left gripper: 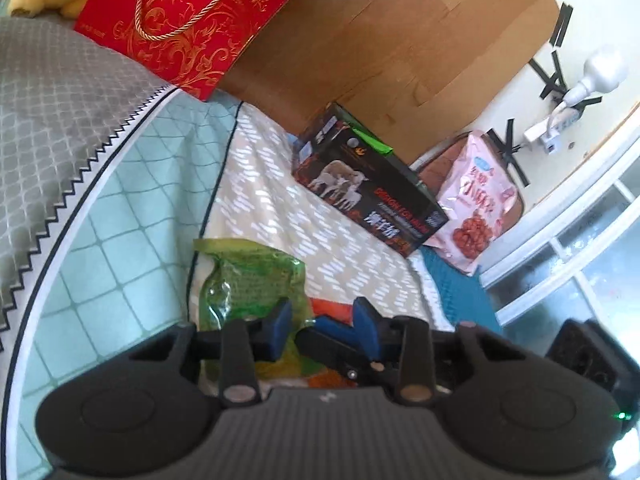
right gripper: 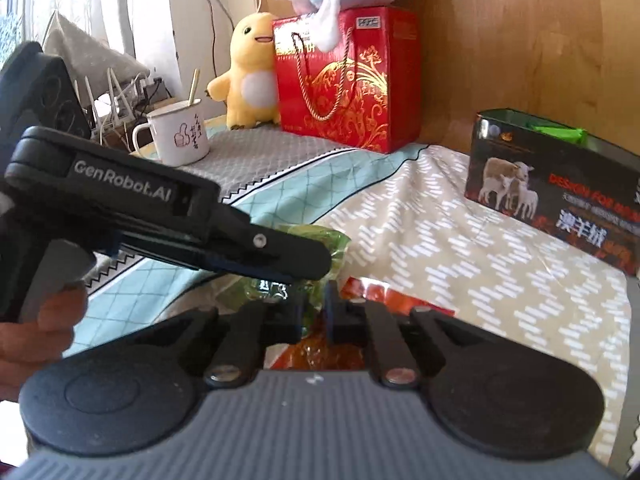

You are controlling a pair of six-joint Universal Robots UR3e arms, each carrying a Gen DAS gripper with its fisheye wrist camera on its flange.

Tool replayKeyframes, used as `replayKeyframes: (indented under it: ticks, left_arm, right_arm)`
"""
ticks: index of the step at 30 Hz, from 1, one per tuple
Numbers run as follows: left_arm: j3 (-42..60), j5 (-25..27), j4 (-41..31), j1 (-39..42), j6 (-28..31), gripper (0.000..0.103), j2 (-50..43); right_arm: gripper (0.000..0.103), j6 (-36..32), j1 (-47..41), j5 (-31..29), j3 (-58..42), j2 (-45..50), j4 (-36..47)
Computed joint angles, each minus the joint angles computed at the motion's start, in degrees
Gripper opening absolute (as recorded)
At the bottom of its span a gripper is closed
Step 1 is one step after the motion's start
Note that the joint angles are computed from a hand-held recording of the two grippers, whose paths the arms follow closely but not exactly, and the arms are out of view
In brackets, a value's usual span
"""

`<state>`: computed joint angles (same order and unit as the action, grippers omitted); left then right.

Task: Organize snacks
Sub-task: 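Grasp the yellow-green translucent bag with the right tool and lift it, then carry the yellow-green bag over the box and open the right tool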

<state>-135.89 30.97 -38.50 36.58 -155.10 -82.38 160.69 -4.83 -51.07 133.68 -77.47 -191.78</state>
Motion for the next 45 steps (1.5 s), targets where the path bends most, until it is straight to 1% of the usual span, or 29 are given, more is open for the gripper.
replayKeyframes:
  ticks: [2,5,6,8,10,12,13,14,16,17,18,19,20,21,23,25,26,28,30,32,33,35,37,38,39,40,41,43,45]
  left_arm:
    - [-1.28,0.26,0.81,1.5,-0.32,0.043,1.5]
    - [-2.65,2.21,2.72,3.76,-1.76,0.044,1.57]
    - [-2.95,3.0,2.56,4.46,-1.94,0.039,1.07]
    - [-4.38,1.03,-0.65,7.29,1.31,0.034,1.54]
    - [-4.86,0.53,-2.55,8.23,2.35,0.034,2.5]
    - [-6.05,0.92,0.58,7.78,1.36,0.034,2.79]
    - [-6.35,1.36,2.22,7.32,0.68,0.034,2.8]
    - [-6.61,1.82,4.02,6.72,-0.12,0.034,2.71]
    - [-6.93,1.83,5.78,6.25,-0.35,0.034,2.23]
    - [-6.92,1.42,5.49,6.48,0.18,0.035,1.96]
    - [-6.8,0.82,4.53,6.83,0.82,0.038,1.82]
    - [-6.65,0.11,3.11,7.22,1.76,0.039,1.79]
    - [-6.69,-0.46,2.24,7.5,2.54,0.042,1.8]
    - [-6.77,-0.67,2.08,7.56,2.71,0.042,1.87]
    - [-7.29,-0.71,3.69,7.34,2.19,0.04,1.74]
    - [-6.57,-0.64,3.78,6.35,1.3,0.035,0.81]
    - [-5.83,-0.73,3.11,5.76,1.0,0.034,0.14]
    - [-4.64,-0.6,5.25,3.6,-1.18,0.036,-1.07]
    - [-3.41,-0.65,9.54,1.31,-4.84,0.046,-2.55]
    - [-1.14,-2.2,10.78,-0.58,-6.84,0.051,-4.23]
    - [0.18,-2.93,11.74,-1.63,-8.22,0.057,-5.18]
    - [2.8,-3.9,15.89,-4.2,-12.19,0.06,-7.72]
    - [7.28,-5.07,19.01,-7.66,-15.6,0.06,-11.55]
    - [10.49,-5.69,20.1,-9.8,-17.47,0.055,-14.03]
    - [14.42,-5.93,20.77,-12.15,-19.27,0.047,-16.64]
    - [18.45,-4.6,21.93,-14.64,-21.85,0.045,-18.85]
    - [23.15,-2.36,23.72,-17.52,-24.73,0.044,-21.43]
    - [33.33,1.17,24.86,-22.71,-27.94,0.043,-27.15]
    - [44.01,4.46,23.5,-27.23,-29.93,0.043,-33.15]
  right_arm:
    - [0.012,0.33,-2.33,2.39,1.97,-1.57,0.29]
    - [0.013,-0.55,-6.03,8.17,1.73,-3.21,7.07]
    - [0.014,0.31,-6.75,8.83,0.7,-2.71,8.47]
    - [0.016,1.65,-8.21,10.63,-2.3,-1.88,13.44]
    - [0.017,3.71,-9.62,13.78,-6.46,0.07,19.15]
    - [0.02,5.79,-9.01,14.01,-10.44,2.69,21.3]
    - [0.028,6.12,-8.37,13.67,-12.32,3.92,22.38]
    - [0.038,6.15,-7.62,13.49,-14.65,5.38,24.25]
    - [0.045,6.11,-6.24,13.87,-19.34,8.61,29.3]
    - [0.044,5.92,-6.68,15.94,-19.56,9.51,29.98]
    - [0.042,4.62,-6.64,17.7,-20.64,9.85,33.92]
    - [0.03,3.7,-6.04,17.97,-21.2,9.69,36.42]
    - [0.024,2.93,-5.6,17.84,-20.29,8.91,36.34]
    - [0.024,3.63,-5.28,17.54,-18.29,8.19,33.04]
    - [0.02,4.64,-5.88,18.27,-16.04,7.03,30.61]
    - [0.019,7.53,-7.34,19.84,-13.57,6.56,27.02]
    - [0.017,8.38,-8.29,21.1,-12.88,6.58,26.55]
    - [0.016,10.85,-10.51,24.44,-11.79,6.8,26.22]
    - [0.016,11.73,-12.62,26.78,-11.98,6.82,27.46]
    - [0.016,13.32,-14.79,29.98,-12.18,7.03,28.31]
    - [0.016,13.87,-15.74,31.2,-12.05,6.74,28.48]
    - [0.016,13.4,-18.3,34.53,-11.98,5.73,31.06]
    - [0.016,12.61,-21.02,38.32,-11.8,5.15,33.57]
    - [0.016,12.87,-22.37,39.8,-12.28,5.29,34.05]
    - [0.016,13.51,-23.63,40.93,-13.14,5.68,34.12]
    - [0.016,16.81,-24.68,41.28,-13.78,6.69,30.21]
    - [0.016,22.32,-25.29,40.92,-15.33,8.82,23.53]
    - [0.016,29.25,-26.98,40.41,-19.31,11.76,16.6]
    - [0.016,34.47,-28.12,38.25,-24.59,14.3,11.42]
